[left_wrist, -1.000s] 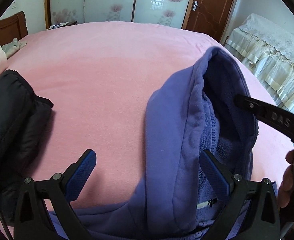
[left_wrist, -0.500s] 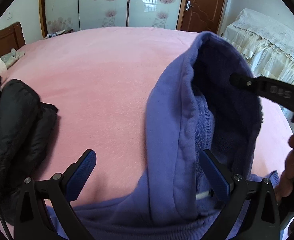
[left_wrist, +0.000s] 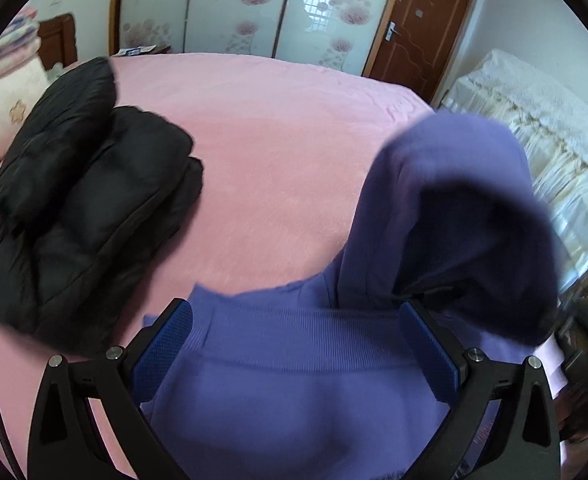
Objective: Fold large clothes
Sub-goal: 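Lift the hood with the right tool and fold it over the folded body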
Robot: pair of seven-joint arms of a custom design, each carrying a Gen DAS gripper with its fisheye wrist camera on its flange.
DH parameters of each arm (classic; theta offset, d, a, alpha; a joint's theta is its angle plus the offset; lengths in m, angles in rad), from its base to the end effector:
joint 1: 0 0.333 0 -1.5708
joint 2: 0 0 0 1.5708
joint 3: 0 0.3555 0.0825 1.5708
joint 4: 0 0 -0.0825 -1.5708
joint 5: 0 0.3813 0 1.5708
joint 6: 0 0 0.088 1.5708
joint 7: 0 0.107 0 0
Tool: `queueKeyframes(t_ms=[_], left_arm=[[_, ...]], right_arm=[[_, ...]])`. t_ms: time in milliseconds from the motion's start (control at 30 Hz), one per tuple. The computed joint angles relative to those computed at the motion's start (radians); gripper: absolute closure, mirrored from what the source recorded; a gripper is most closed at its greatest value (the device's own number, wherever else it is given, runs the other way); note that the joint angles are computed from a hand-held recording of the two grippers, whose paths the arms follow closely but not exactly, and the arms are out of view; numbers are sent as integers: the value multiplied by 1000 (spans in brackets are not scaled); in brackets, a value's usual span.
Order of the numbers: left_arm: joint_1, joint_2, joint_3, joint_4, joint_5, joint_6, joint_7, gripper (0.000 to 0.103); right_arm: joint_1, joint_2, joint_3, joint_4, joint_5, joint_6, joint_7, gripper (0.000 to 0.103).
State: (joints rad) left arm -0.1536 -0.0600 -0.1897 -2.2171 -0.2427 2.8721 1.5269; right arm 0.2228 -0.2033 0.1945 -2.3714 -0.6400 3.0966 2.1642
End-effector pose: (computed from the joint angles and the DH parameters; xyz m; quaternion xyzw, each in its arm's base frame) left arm 0.5314 -0.1777 0.5256 -0.6299 0.6915 -0.3250 0.1393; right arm 0.4353 0.2540 0.5404 -0.7597 0.4685 -0.2790 0.3543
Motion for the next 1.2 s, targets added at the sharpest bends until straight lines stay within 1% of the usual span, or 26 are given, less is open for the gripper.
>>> queueKeyframes(t_ms=[67,100,133,167,200,267,300,333,367,400,433,467,533,633,667,767,800,867,900,933,967,1033,1067,1133,1200], left_arm=[[-5,-40,12,-25,-60,-4,37,1],[-6,-53,16,-33,-80,-2,49,1],[-8,-72,20,-40,-101,-4,60,1],[-9,-85,22,-44,-112,-4,63,1],[-12,-97,24,-46,-127,-3,71,1],[-19,-104,27,-28,-157,-11,78,1],[-20,-104,21,-18,-158,-19,71,1],[-28,-101,21,-7,-175,-28,76,1],[-37,-98,20,0,-192,-33,86,1],[-47,-94,16,7,-206,-41,98,1],[-51,-92,7,9,-199,-51,96,1],[-52,-87,-3,12,-183,-62,87,1],[-57,-78,-21,13,-153,-75,61,1],[-79,-69,-22,13,-184,-77,76,1],[-82,-69,-20,11,-193,-76,81,1],[-85,-62,-19,18,-194,-86,89,1],[-85,-62,-18,18,-192,-93,92,1],[-79,-59,-22,16,-167,-91,79,1],[-78,-58,-23,15,-163,-92,76,1],[-76,-54,-23,17,-156,-98,69,1],[-75,-53,-23,17,-152,-101,65,1],[-71,-50,-27,17,-129,-113,45,1],[-72,-48,-27,17,-127,-116,45,1],[-74,-42,-26,19,-126,-130,50,1],[-77,-40,-27,17,-128,-145,61,1]], right_arm=[[12,-26,19,-47,-31,-39,-27,96],[4,-36,36,-63,-58,-54,-22,96],[-19,-54,71,-84,-118,-77,-3,96],[-31,-67,93,-100,-166,-95,13,96],[-34,-77,106,-112,-202,-114,24,96],[-19,-103,123,-134,-256,-176,36,95],[-1,-114,119,-145,-261,-205,33,93],[25,-127,107,-154,-244,-236,19,91],[47,-141,88,-165,-222,-243,10,90],[81,-156,51,-179,-168,-232,-19,86],[128,-174,-6,-197,-78,-207,-62,85],[153,-190,-36,-208,-14,-194,-83,84],[172,-218,-72,-214,88,-182,-103,84],[186,-244,-109,-198,210,-184,-131,84],[201,-250,-128,-193,251,-182,-150,84],[248,-263,-180,-185,359,-163,-216,79],[261,-266,-191,-183,388,-156,-237,77],[273,-265,-194,-176,427,-155,-271,77],[269,-268,-184,-178,437,-159,-277,77],[283,-262,-191,-169,456,-174,-298,77],[291,-272,-174,-177,472,-187,-298,77],[312,-259,-171,-177,497,-200,-328,77],[326,-261,-182,-169,513,-220,-353,77],[361,-277,-209,-185,565,-221,-398,77],[358,-303,-214,-202,595,-208,-410,77]])
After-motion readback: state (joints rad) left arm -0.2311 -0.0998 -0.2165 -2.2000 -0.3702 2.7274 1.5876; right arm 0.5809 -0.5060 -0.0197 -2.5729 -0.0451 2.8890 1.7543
